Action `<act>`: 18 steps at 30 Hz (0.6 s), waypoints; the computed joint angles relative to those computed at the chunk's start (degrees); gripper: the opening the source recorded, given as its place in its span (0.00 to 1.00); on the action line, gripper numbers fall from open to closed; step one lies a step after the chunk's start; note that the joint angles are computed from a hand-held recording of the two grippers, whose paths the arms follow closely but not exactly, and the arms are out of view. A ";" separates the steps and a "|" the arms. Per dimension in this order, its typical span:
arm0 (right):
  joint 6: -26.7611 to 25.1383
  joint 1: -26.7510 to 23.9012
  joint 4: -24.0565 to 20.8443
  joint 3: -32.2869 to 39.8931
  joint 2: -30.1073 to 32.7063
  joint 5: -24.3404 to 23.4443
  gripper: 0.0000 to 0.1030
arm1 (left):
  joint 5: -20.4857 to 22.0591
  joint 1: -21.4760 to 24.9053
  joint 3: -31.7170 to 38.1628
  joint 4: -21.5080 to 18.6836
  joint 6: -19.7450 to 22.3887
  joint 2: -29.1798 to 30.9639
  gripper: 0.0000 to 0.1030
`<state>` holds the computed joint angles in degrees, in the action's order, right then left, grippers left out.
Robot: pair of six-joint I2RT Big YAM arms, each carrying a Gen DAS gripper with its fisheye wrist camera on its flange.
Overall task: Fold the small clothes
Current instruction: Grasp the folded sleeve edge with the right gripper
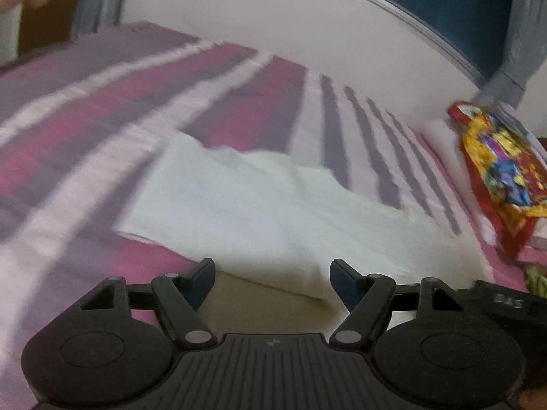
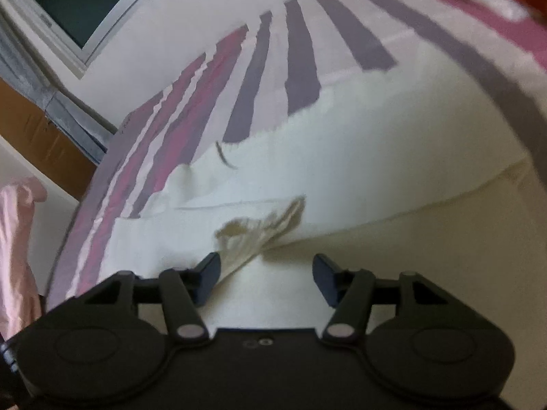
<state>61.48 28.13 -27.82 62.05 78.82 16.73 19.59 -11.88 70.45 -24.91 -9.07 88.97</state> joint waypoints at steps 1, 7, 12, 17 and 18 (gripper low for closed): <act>0.51 0.04 1.13 -0.28 0.05 -0.60 0.58 | -0.31 0.85 -0.25 0.42 0.30 -0.10 0.71; 0.38 0.94 1.53 1.16 1.29 -0.58 0.60 | -1.47 4.53 0.98 0.37 -0.38 1.84 0.71; -0.14 1.09 -1.31 3.15 3.36 0.85 0.33 | -1.60 4.84 1.57 0.73 -2.07 2.96 0.71; -4.70 2.00 -1.92 4.85 4.31 4.34 0.06 | -1.91 4.63 1.51 1.97 -2.16 3.10 0.71; -6.56 2.22 -2.29 5.42 4.38 5.82 0.06 | -1.79 4.62 1.45 2.14 -2.27 2.98 0.71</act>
<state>54.92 30.35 -30.11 67.47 83.20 22.54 17.81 -7.26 71.90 -22.77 -11.34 91.95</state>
